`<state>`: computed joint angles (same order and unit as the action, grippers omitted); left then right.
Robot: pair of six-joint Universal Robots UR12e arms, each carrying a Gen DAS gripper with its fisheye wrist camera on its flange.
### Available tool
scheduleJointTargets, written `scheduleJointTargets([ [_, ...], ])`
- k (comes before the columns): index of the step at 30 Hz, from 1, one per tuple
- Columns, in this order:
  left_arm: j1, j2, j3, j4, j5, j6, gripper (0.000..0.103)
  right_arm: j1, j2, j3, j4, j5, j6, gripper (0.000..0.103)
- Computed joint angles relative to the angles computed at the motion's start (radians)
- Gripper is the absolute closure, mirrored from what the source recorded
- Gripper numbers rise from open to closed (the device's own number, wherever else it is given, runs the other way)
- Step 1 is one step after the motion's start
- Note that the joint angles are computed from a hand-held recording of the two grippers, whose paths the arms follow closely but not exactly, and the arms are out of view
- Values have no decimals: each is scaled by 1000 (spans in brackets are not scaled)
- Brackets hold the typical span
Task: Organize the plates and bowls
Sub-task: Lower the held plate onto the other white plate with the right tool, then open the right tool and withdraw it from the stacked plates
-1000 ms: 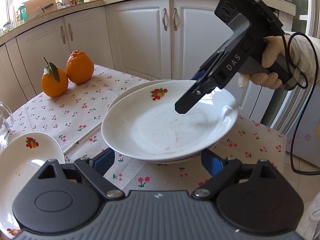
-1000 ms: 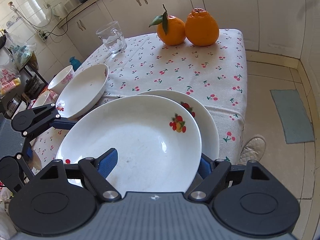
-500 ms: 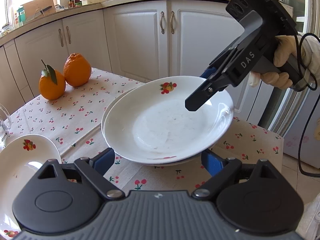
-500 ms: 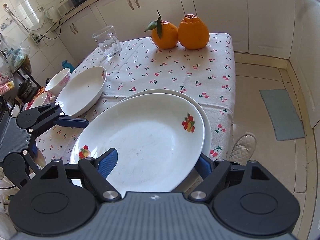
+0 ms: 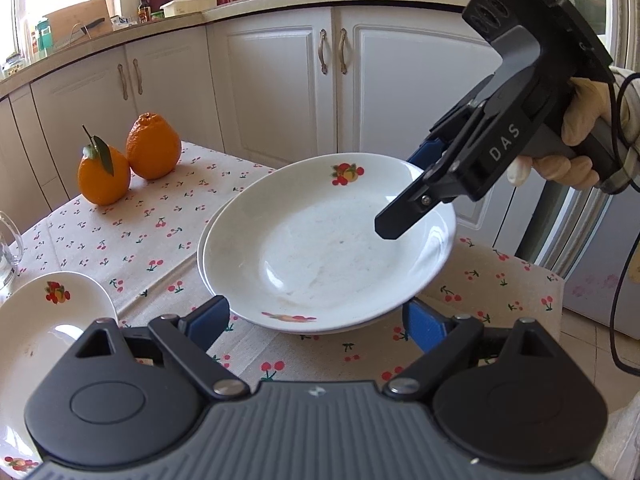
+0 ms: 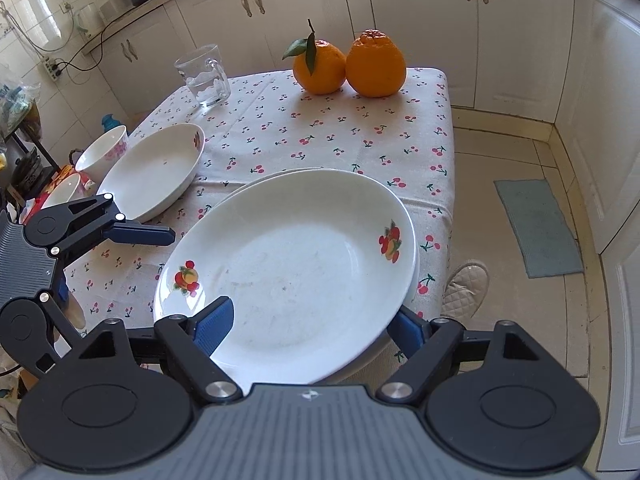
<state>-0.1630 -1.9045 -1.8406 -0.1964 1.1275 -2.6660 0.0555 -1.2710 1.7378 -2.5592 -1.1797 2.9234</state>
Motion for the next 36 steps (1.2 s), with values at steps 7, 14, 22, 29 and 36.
scheduleJointTargets([
  [7,8,20,-27,46,-8,-38,10,19,-1,-1,-4,-58,5,16],
  [14,17,49,-64,88,7,-66,10,30,-4,2,-11,-92,13,16],
  [22,28,84,-114,129,43,-101,10,41,-6,8,-25,-122,28,14],
  [29,40,109,-150,151,85,-152,9,48,-10,17,-38,-156,48,13],
  [36,41,131,-185,172,157,-189,9,53,-28,44,-79,-161,57,3],
])
